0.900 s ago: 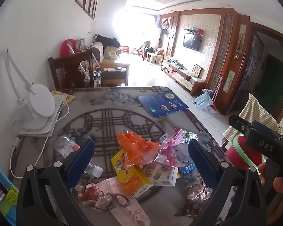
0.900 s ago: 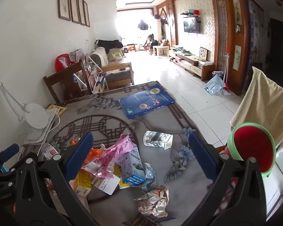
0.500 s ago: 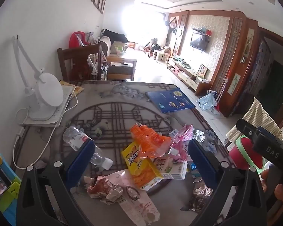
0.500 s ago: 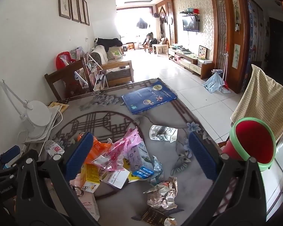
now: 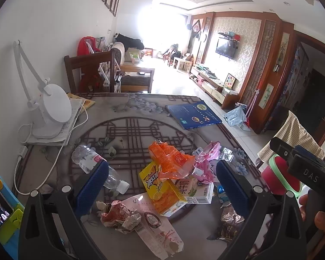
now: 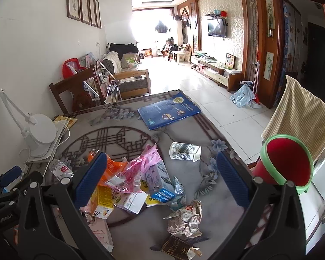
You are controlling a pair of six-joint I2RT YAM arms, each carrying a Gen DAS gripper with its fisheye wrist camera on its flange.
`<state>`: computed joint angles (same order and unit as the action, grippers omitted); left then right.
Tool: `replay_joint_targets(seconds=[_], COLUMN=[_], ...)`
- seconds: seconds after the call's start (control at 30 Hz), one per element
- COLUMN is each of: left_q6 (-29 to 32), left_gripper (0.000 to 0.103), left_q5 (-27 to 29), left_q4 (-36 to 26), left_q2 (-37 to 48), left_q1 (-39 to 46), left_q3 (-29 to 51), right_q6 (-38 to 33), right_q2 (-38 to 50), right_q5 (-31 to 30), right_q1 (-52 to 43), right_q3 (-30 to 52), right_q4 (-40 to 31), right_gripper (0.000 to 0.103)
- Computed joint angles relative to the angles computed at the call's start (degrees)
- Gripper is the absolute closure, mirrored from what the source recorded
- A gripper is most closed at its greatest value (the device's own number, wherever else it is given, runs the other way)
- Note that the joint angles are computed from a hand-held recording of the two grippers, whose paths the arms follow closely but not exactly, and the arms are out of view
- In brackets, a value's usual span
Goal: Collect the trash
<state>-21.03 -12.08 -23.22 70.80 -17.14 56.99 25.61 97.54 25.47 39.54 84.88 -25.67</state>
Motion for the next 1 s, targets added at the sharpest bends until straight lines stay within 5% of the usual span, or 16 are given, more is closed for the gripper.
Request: replay_joint_targets(seconds=[1.0], left_q6=[-0.3], left_gripper=[0.008], left_q5=[-0.9], left_q4=[-2.2], left_q2=[2.1], left_q1=[-1.0], left_q3=[3.1], right_q6=[-0.8], right_q2=[0.4], right_q5=[-2.5], right_q1=[-1.5], right_q3=[0.1], right_q4=[-0.9], right_gripper=[0.003])
